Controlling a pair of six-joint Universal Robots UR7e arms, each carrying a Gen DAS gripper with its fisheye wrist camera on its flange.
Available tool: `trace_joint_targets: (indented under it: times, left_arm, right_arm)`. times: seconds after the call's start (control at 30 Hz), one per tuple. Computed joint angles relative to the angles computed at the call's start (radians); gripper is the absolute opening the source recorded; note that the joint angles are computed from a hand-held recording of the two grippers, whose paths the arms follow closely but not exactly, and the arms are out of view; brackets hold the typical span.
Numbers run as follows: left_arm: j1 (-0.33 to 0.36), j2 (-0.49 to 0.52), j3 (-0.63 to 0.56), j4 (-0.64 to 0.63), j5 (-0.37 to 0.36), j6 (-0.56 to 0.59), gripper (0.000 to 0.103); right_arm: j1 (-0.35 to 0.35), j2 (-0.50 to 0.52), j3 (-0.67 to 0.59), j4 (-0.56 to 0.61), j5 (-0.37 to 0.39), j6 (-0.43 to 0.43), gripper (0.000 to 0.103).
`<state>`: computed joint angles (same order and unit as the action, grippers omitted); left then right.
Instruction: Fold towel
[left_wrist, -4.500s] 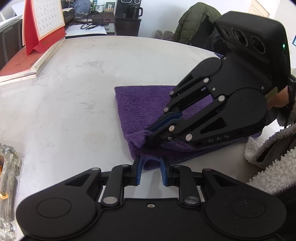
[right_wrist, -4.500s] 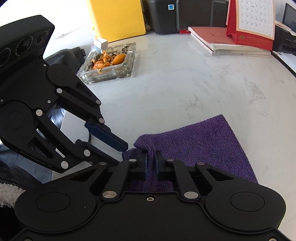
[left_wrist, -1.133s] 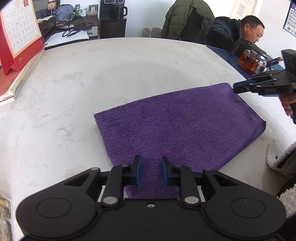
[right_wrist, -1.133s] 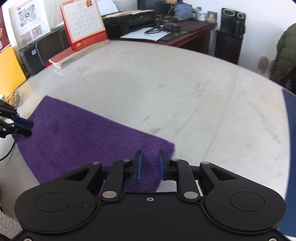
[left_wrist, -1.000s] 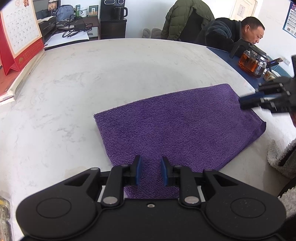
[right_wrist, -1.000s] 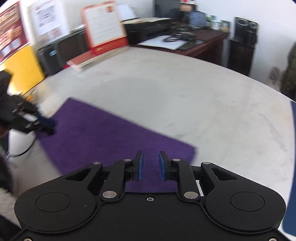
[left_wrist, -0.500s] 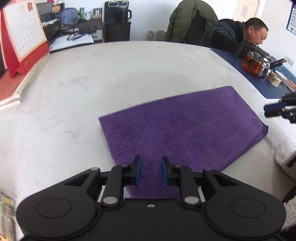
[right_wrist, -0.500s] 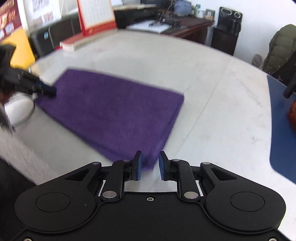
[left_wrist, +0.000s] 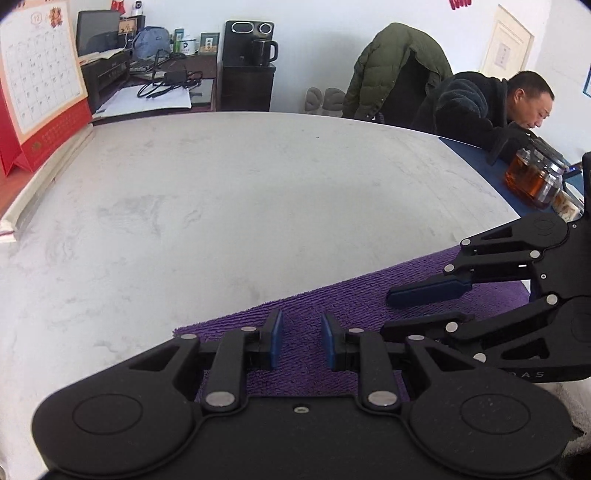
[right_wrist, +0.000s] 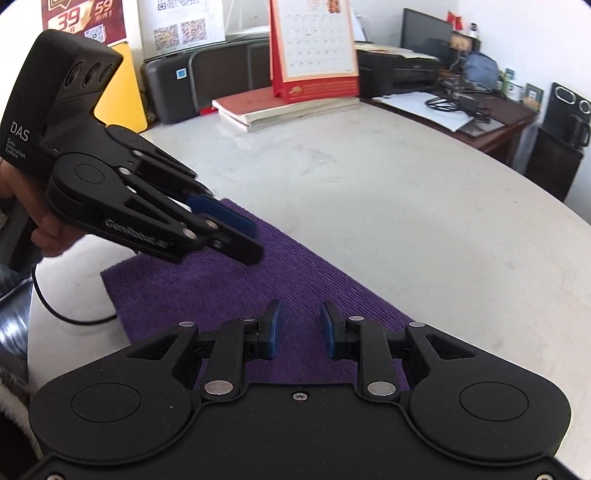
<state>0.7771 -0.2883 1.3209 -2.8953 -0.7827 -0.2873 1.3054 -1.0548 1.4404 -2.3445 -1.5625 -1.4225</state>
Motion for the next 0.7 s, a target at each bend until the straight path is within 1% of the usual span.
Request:
trace_joint_targets:
  times: [0.03,0.07,0.2,0.27,0.33,0.4,0.43,0.47,0.5,0.53,0.57,0.6,0.63,0.7]
  left_arm:
    - [0.002,-0.002,0.010,-0.025,-0.006,0.001,0.020]
    - [0.003,-0.006,0.016,-0.034,-0.011,-0.003,0.020]
    - [0.006,-0.020,0.030,-0.033,-0.020,-0.014,0.020]
    - [0.005,-0.024,0.033,-0.026,-0.019,-0.011,0.020]
    - [0.003,-0.025,0.036,-0.025,-0.016,-0.012,0.020]
    - [0.003,-0.026,0.038,-0.028,-0.015,-0.010,0.020]
    - [0.002,-0.024,0.037,-0.027,-0.012,-0.010,0.020]
    - [0.001,-0.023,0.035,-0.024,-0.009,-0.009,0.020]
    - [0.000,-0.021,0.029,-0.012,-0.003,-0.009,0.020]
    - [-0.003,-0.019,0.022,0.012,0.005,-0.015,0.020]
    - [-0.006,-0.019,0.013,0.038,0.013,-0.024,0.020]
    - [-0.008,-0.018,0.005,0.065,0.021,-0.033,0.021]
    - [-0.012,-0.017,-0.004,0.096,0.030,-0.046,0.021]
    - [-0.022,-0.017,-0.016,0.147,0.053,-0.068,0.022]
  right_arm:
    - [0.001,0.012,-0.008,-0.007,-0.007,0.004,0.023]
    - [-0.007,0.016,-0.020,0.007,0.009,0.010,0.023]
    - [-0.031,0.009,-0.029,-0.021,0.028,0.034,0.022]
    - [-0.049,0.004,-0.045,-0.054,0.027,0.083,0.022]
    - [-0.073,-0.001,-0.073,-0.101,0.016,0.160,0.022]
    - [-0.091,-0.002,-0.095,-0.138,0.004,0.212,0.022]
    - [-0.102,-0.005,-0.108,-0.159,-0.007,0.243,0.020]
    - [-0.113,-0.008,-0.126,-0.152,-0.004,0.274,0.015]
    - [-0.111,-0.006,-0.126,-0.175,-0.021,0.295,0.014]
    - [-0.107,-0.004,-0.124,-0.202,-0.041,0.313,0.021]
    - [-0.100,-0.005,-0.120,-0.226,-0.063,0.322,0.020]
    - [-0.102,-0.008,-0.120,-0.219,-0.050,0.327,0.020]
    - [-0.103,-0.019,-0.110,-0.210,-0.013,0.335,0.021]
    - [-0.095,-0.038,-0.081,-0.196,0.018,0.304,0.022]
